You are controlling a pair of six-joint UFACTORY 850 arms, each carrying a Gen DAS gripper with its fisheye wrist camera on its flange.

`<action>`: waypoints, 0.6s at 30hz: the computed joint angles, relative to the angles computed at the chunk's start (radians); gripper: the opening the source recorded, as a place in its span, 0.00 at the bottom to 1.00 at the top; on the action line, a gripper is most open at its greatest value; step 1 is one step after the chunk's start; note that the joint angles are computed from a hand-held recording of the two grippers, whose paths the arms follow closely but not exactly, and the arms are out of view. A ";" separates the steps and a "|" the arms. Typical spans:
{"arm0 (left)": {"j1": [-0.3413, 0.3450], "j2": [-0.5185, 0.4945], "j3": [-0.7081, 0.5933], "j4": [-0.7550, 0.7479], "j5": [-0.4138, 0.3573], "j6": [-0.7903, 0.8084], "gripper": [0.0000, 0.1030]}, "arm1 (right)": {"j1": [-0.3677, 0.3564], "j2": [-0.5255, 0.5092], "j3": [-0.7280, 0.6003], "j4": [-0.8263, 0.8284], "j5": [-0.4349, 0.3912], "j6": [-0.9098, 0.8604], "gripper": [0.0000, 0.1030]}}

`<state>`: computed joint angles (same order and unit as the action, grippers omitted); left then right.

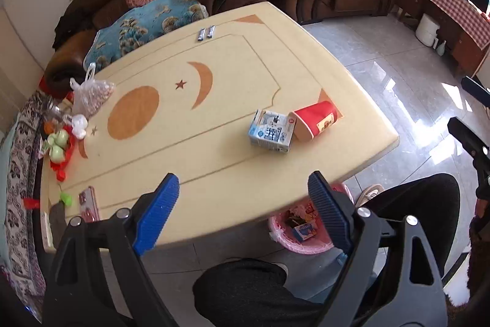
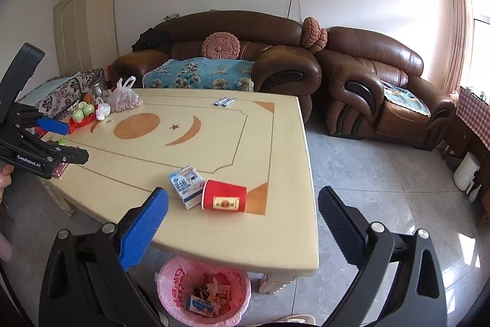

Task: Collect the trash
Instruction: 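Withdraw both open tools from the bin back over the table, then move both open tools toward the milk carton and red paper cup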

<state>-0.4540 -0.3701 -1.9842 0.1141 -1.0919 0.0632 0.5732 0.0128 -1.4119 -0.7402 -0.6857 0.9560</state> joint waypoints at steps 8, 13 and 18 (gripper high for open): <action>0.003 -0.187 -0.249 -0.029 -0.151 0.089 0.83 | -0.012 -0.061 -0.096 0.007 -0.008 -0.050 0.93; 0.011 -0.266 -0.312 -0.053 -0.185 0.120 0.83 | -0.024 -0.118 -0.115 0.093 0.003 -0.141 0.93; 0.013 -0.354 -0.399 -0.058 -0.237 0.139 0.83 | -0.042 -0.162 -0.116 0.175 0.018 -0.204 0.93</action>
<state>-0.4412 -0.7246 -2.3837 0.0565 -1.3287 0.2025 0.5308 -0.1490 -1.5281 -0.5652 -0.6682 0.7519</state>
